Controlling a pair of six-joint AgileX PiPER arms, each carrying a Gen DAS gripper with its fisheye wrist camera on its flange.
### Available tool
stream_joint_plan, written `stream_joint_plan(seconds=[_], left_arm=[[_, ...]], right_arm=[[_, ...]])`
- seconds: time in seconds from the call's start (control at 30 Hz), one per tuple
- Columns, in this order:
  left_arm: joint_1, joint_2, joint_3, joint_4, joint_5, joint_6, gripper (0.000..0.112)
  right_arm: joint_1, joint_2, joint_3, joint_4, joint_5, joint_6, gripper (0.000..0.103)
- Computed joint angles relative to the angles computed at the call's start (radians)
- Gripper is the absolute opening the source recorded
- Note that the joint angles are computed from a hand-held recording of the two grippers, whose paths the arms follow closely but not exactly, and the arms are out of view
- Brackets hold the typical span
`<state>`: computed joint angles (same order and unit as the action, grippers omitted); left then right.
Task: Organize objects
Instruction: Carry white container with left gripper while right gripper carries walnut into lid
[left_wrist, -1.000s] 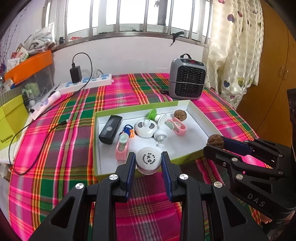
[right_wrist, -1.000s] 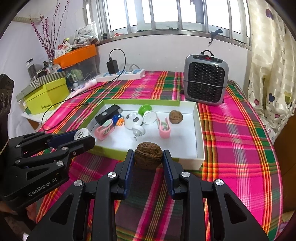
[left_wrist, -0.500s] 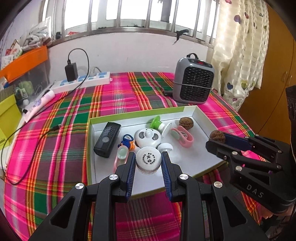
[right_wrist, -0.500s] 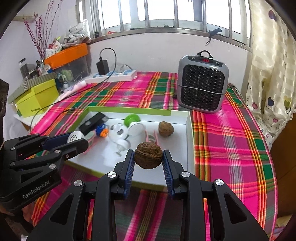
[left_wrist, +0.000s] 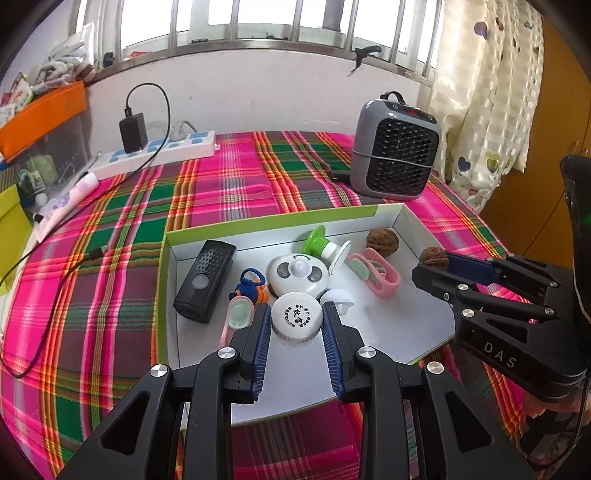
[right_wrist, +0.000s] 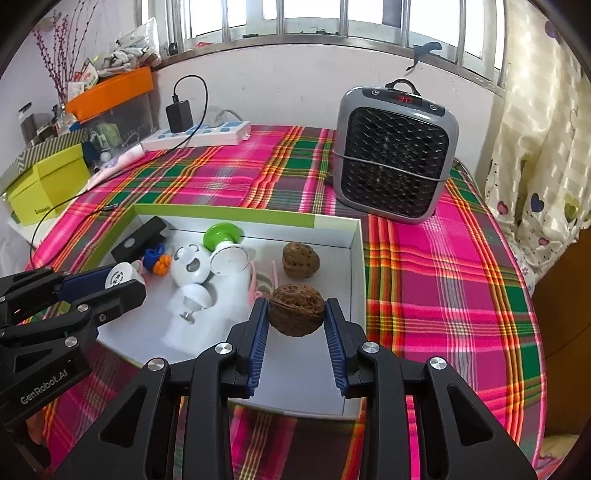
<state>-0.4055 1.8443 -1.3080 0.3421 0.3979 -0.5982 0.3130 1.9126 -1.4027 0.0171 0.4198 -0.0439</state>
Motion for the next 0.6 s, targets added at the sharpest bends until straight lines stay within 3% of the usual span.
stream_joint_plan(seconds=[0.6], left_arm=[[0.015,0.064,-0.064,-0.081,0.031,0.074,0.026]], right_arm=[[0.005,0.076,-0.096,-0.058,0.063,0.002,0.032]])
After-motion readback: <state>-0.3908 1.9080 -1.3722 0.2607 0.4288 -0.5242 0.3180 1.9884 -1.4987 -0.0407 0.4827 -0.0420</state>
